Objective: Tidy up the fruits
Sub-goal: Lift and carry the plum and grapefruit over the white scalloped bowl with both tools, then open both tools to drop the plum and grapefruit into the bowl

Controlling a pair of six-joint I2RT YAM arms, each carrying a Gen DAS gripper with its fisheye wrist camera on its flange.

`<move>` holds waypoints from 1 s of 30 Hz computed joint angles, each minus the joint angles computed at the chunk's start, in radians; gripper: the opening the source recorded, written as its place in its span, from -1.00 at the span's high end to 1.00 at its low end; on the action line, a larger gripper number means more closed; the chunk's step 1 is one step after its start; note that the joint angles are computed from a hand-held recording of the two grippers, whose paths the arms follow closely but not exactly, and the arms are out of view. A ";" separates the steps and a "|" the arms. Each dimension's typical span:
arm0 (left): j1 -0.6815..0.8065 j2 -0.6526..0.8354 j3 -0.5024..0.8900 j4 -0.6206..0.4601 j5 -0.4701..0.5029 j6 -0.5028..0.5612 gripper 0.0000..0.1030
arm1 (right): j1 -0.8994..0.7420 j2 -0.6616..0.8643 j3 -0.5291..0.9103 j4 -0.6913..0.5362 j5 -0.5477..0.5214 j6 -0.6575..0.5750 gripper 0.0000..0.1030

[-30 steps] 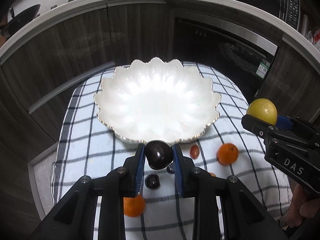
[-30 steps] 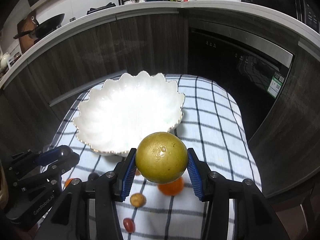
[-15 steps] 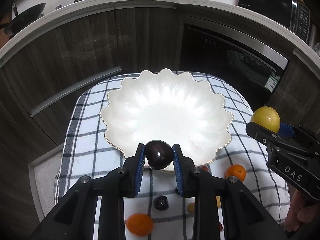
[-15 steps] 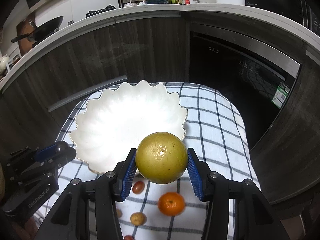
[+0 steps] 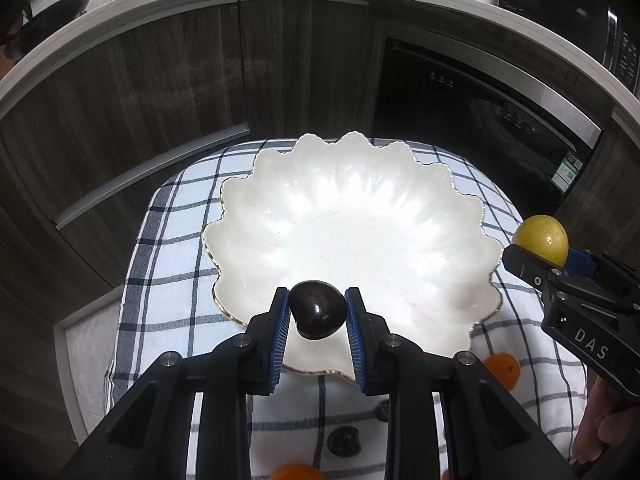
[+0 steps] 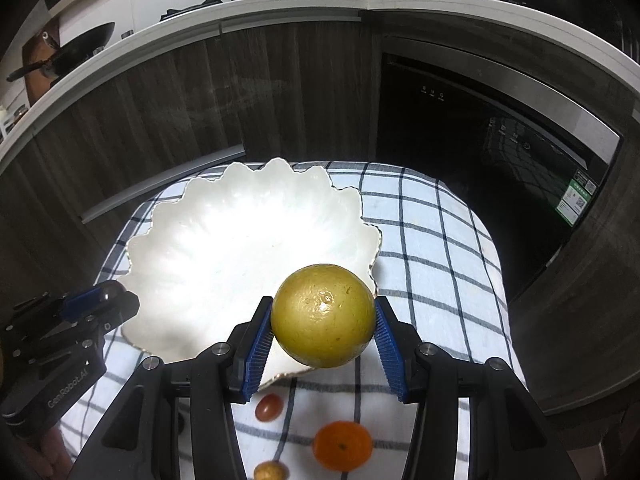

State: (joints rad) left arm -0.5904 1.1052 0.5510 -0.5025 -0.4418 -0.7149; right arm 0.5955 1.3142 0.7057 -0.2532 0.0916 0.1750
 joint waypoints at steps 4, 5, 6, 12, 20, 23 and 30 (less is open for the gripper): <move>0.042 0.032 -0.013 0.051 0.022 0.032 0.45 | -0.002 0.060 0.028 0.006 -0.005 0.007 0.03; 0.050 0.041 -0.015 0.062 0.024 0.039 0.45 | -0.002 0.075 0.033 0.008 -0.005 0.010 0.03; 0.062 0.050 -0.017 0.073 0.029 0.048 0.45 | 0.001 0.085 0.037 0.009 -0.002 0.011 0.03; 0.105 0.101 -0.018 0.115 0.068 0.084 0.45 | -0.001 0.152 0.062 0.015 -0.005 0.016 0.03; 0.097 0.091 -0.006 0.097 0.026 0.080 -0.23 | -0.001 0.179 0.083 0.008 0.009 0.001 -0.10; 0.104 0.079 -0.003 0.083 0.020 0.081 -0.37 | 0.016 0.158 0.083 0.014 0.079 -0.003 -0.58; 0.088 0.027 0.008 0.035 -0.045 0.073 -0.73 | 0.011 0.115 0.106 0.001 0.117 -0.003 -0.70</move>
